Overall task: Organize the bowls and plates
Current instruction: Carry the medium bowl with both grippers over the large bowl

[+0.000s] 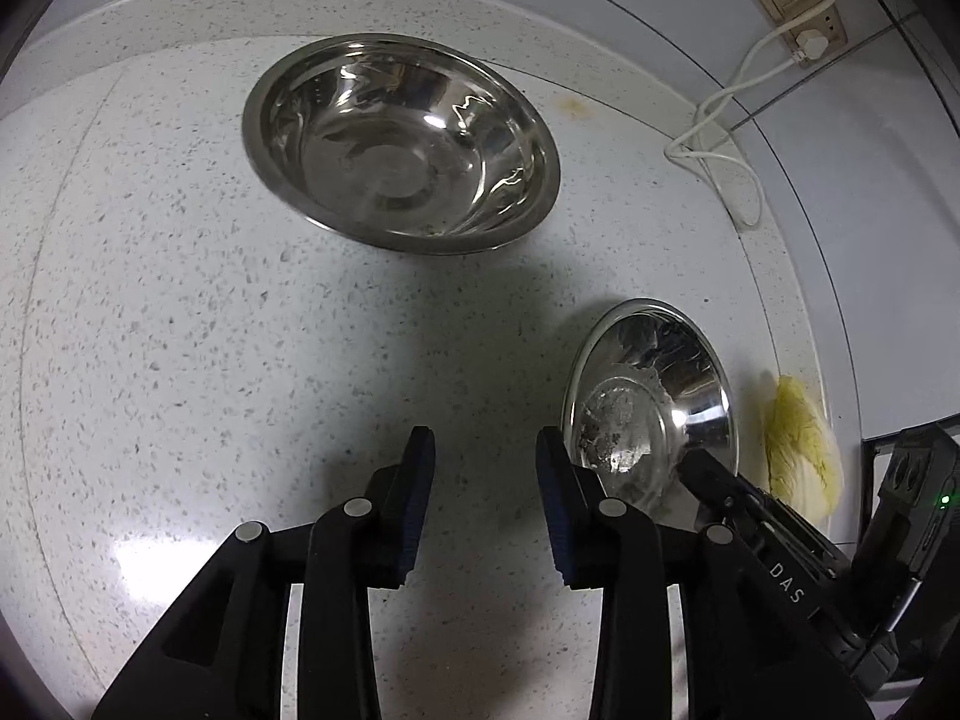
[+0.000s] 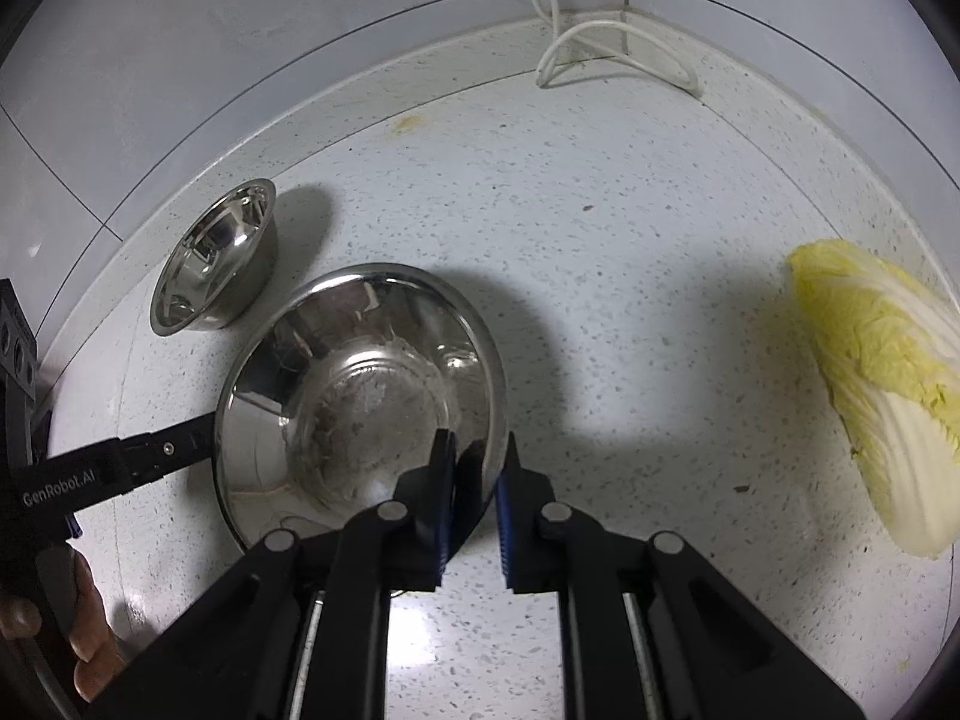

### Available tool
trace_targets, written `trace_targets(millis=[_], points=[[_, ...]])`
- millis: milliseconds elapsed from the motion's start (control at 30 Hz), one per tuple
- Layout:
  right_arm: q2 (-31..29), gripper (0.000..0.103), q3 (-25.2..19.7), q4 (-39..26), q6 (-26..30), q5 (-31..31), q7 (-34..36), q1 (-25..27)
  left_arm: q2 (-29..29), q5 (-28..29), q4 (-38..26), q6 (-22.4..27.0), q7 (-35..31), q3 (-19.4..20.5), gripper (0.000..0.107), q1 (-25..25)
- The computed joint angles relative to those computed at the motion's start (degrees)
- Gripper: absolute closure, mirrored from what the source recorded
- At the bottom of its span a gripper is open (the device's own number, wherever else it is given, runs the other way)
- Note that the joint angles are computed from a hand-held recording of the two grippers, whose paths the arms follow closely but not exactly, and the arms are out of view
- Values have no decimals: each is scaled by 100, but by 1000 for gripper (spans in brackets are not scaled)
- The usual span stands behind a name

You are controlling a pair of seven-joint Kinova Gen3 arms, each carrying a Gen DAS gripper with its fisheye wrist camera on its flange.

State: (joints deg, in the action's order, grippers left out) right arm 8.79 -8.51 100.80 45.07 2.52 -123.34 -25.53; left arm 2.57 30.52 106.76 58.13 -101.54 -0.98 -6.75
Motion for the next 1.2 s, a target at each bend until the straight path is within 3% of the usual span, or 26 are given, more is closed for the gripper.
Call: trace_targets(millis=[100, 367, 500, 567, 600, 633, 667, 867, 1067, 1200], points=[[3, 91, 1, 10, -32, -26, 62, 25, 9, 94, 5, -67, 4, -15, 75, -27], [-13, 91, -3, 32, -55, 49, -36, -32, -505, -129, 281, -800, 410, -33, 54, 147], [1, 91, -16, 13, -55, 18, 5, -25, -202, 324, 110, -379, -96, -72, 53, 173], [-3, 91, -15, 12, -49, 21, -3, -31, -32, 352, 45, -315, -187, 8, 58, 198], [-7, 91, -14, 17, -52, 18, -1, -30, 51, 395, 28, -288, -242, -1, 67, 227], [-9, 91, -16, 20, -53, 2, 14, -23, 187, 474, -25, -167, -390, 48, 92, 150], [-5, 91, -17, 13, -46, 9, 16, -28, 299, 485, -72, -94, -457, 79, 103, 129], [-32, 91, -18, 64, -103, -10, 23, -9, 432, 962, -34, 57, -1184, 138, 103, -124], [-201, 91, -83, 69, -43, 32, -156, -132, 182, 862, -6, 298, -1014, 54, 103, -194], [-458, 91, -225, -48, 201, 360, -643, -393, -227, 699, -43, 697, -956, -139, 103, -310]])
